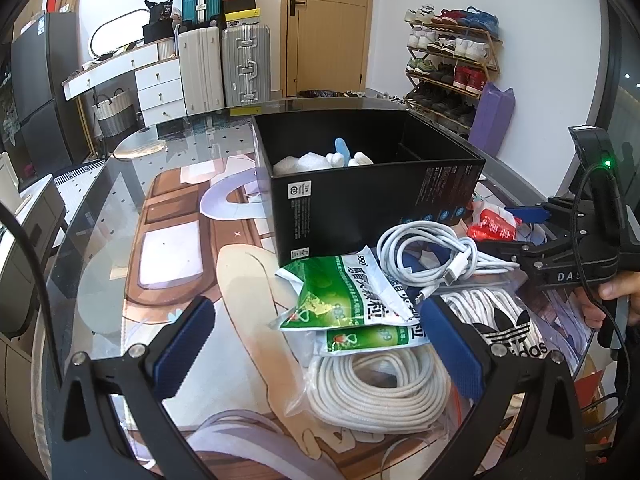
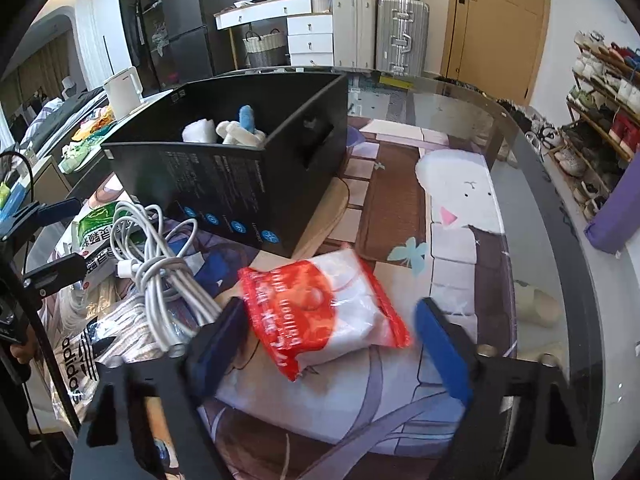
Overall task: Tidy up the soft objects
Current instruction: 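Move the right gripper to the red balloon snack bag and grasp it, then grasp the green packet with the left gripper while the right gripper lifts the red bag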
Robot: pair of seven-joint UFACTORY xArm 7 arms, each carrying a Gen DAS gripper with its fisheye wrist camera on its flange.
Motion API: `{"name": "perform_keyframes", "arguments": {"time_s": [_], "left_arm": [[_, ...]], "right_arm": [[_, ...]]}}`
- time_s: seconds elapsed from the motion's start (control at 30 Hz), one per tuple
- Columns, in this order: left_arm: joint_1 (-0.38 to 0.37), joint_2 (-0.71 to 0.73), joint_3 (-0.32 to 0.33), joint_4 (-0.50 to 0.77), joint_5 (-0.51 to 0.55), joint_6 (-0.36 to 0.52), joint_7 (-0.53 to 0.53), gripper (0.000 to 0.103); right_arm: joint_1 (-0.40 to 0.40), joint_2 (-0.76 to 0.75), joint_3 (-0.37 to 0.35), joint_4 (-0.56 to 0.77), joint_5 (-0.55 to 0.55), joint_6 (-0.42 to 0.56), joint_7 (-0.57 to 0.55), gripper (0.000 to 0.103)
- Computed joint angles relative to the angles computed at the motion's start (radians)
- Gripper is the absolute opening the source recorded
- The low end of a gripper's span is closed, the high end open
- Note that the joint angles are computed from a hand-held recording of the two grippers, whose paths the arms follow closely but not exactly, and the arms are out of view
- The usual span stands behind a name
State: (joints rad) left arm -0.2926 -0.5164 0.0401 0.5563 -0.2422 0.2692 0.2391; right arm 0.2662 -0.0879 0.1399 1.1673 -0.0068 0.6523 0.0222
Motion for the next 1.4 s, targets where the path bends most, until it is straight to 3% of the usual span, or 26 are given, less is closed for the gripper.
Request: {"name": "perform_keyframes", "arguments": {"time_s": [0.37, 0.6, 0.97, 1.17, 1.27, 1.4], "left_arm": [[0.012, 0.013, -0.005, 0.01, 0.001, 0.015, -0.021, 0.103], [0.034, 0.028, -0.027, 0.024, 0.021, 0.031, -0.049, 0.103], [0.005, 0.059, 0.016, 0.058, -0.063, 0.064, -0.036, 0.103], [-0.02, 0.061, 0.036, 0.061, -0.114, 0.076, 0.017, 0.085], [-0.033, 0.049, 0.039, 0.054, -0.136, 0.076, 0.048, 0.07], [-0.022, 0.033, 0.022, 0.042, -0.127, 0.069, 0.056, 0.063]], "right_arm": [[0.008, -0.071, 0.001, -0.068, 0.024, -0.015, -0.029, 0.058], [0.004, -0.12, -0.002, -0.101, 0.029, -0.039, -0.037, 0.056], [-0.003, -0.153, -0.011, -0.112, 0.052, -0.067, -0.048, 0.056], [0.0, -0.161, -0.013, -0.114, 0.067, -0.065, -0.066, 0.056], [-0.001, -0.162, -0.011, -0.114, 0.067, -0.063, -0.065, 0.056], [0.0, -0.163, -0.009, -0.112, 0.066, -0.057, -0.064, 0.056]]}}
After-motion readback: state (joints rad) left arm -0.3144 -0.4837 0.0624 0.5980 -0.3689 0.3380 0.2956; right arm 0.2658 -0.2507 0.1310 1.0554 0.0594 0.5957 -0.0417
